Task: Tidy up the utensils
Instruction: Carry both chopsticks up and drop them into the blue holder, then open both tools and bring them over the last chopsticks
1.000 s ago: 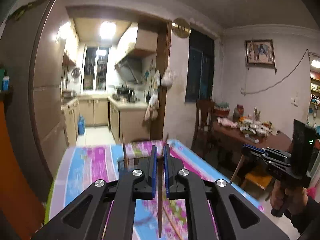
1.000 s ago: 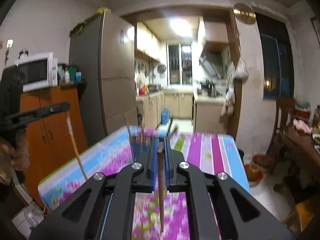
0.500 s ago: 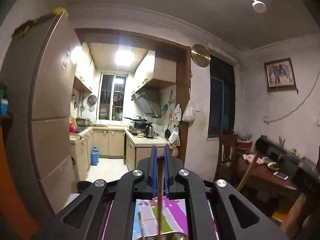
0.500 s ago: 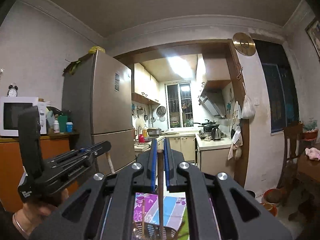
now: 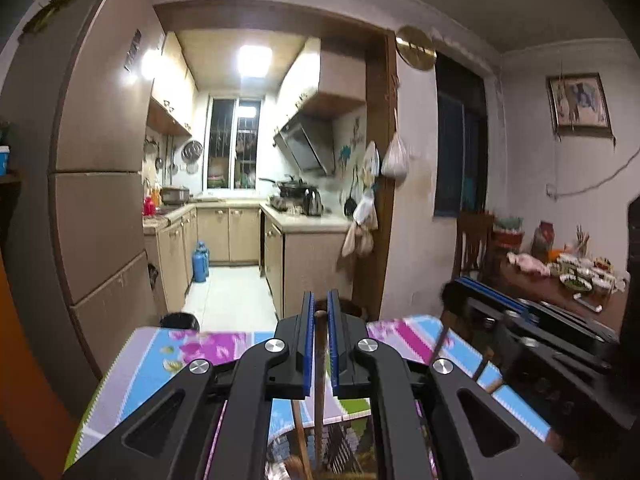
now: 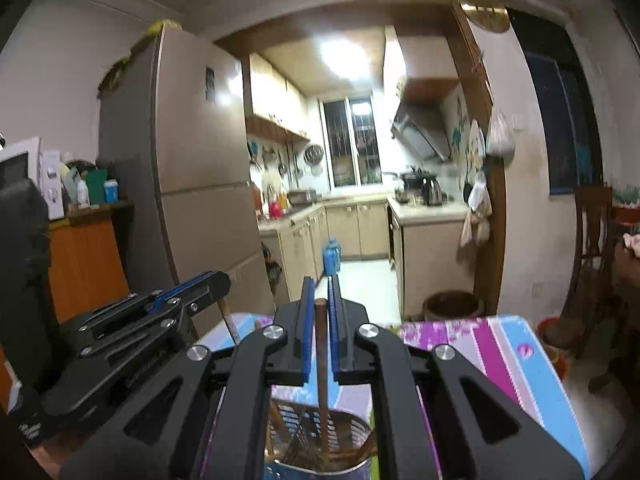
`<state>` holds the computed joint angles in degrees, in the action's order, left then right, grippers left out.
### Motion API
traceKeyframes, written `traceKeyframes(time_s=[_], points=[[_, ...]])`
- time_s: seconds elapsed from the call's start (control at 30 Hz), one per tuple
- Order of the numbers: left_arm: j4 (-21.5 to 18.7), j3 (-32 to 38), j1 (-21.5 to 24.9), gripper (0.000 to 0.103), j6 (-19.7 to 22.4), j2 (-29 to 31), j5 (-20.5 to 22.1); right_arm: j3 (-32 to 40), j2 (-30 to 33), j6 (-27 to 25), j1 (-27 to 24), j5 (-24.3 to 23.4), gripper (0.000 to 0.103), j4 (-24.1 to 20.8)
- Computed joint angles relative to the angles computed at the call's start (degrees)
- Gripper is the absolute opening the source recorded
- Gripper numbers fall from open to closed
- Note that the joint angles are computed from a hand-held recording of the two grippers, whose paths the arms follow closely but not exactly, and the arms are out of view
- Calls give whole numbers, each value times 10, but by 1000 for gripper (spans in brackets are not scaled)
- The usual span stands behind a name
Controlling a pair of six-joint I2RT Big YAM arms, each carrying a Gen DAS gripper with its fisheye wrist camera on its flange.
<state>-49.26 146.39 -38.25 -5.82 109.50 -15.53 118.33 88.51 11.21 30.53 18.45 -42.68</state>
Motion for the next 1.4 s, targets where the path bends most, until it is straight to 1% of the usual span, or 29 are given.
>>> traceKeyframes(time_s=[0.1,0.17,0.2,0.23,0.33,0.37,0.43,0.47,0.5,0.53,0.6,0.67,0.73,0.77,0.8,0.83,0.87,0.9,0.97,1.0,1.07,1.1,1.13,1.2,1.27,1.3,1.33,1.37,1.4], points=[[19,-54,-4,8,9,-21,-12,-8,4,1,4,9,5,-14],[22,-71,-5,8,10,-28,-17,5,12,8,4,13,12,-39],[28,-83,-6,8,15,-35,-19,4,12,7,4,18,21,-38],[32,-87,-10,8,20,-39,-25,-4,4,5,6,30,27,-27],[67,-121,-15,8,29,-74,-40,-28,-27,-8,11,48,27,8],[87,-144,-15,10,27,-95,-42,-40,-45,-18,15,57,27,22],[135,-199,-16,18,30,-146,-62,-59,-73,-35,18,66,27,44],[156,-223,-19,26,36,-170,-78,-80,-99,-46,24,74,27,61],[192,-270,-23,30,46,-212,-97,-95,-120,-54,28,81,27,68],[214,-302,-26,36,54,-239,-105,-101,-133,-60,28,86,28,69],[251,-377,-39,41,79,-310,-125,-144,-185,-77,44,105,32,85],[261,-425,-58,43,102,-362,-155,-176,-223,-87,57,117,43,88],[271,-493,-83,53,121,-428,-184,-236,-285,-95,93,143,46,90],[271,-521,-97,62,126,-455,-201,-254,-302,-99,109,158,46,91],[273,-563,-119,65,133,-493,-232,-290,-334,-107,146,195,47,91],[271,-586,-136,65,136,-514,-256,-310,-351,-111,173,222,51,86],[264,-611,-156,65,138,-537,-285,-337,-370,-112,212,267,52,82],[252,-648,-188,65,135,-566,-329,-357,-383,-105,247,303,54,74],[216,-696,-234,65,109,-601,-385,-378,-393,-62,294,344,59,34],[187,-709,-253,65,84,-608,-405,-390,-396,6,330,374,60,-18],[90,-742,-305,65,-18,-625,-442,-401,-393,101,364,394,62,-83],[53,-757,-327,65,-64,-630,-457,-413,-387,173,390,417,63,-128],[13,-780,-355,64,-124,-634,-476,-424,-383,210,405,431,63,-144],[-14,-814,-378,55,-176,-632,-484,-457,-379,269,437,456,63,-148],[-66,-841,-389,49,-250,-617,-482,-480,-365,319,452,447,63,-158],[-81,-853,-394,48,-281,-611,-478,-494,-356,330,456,441,62,-148],[-88,-869,-398,47,-307,-609,-474,-503,-348,332,457,434,56,-136],[-89,-879,-401,47,-319,-607,-471,-507,-341,337,460,426,51,-138],[-83,-882,-397,47,-317,-604,-469,-508,-325,333,457,413,49,-134]])
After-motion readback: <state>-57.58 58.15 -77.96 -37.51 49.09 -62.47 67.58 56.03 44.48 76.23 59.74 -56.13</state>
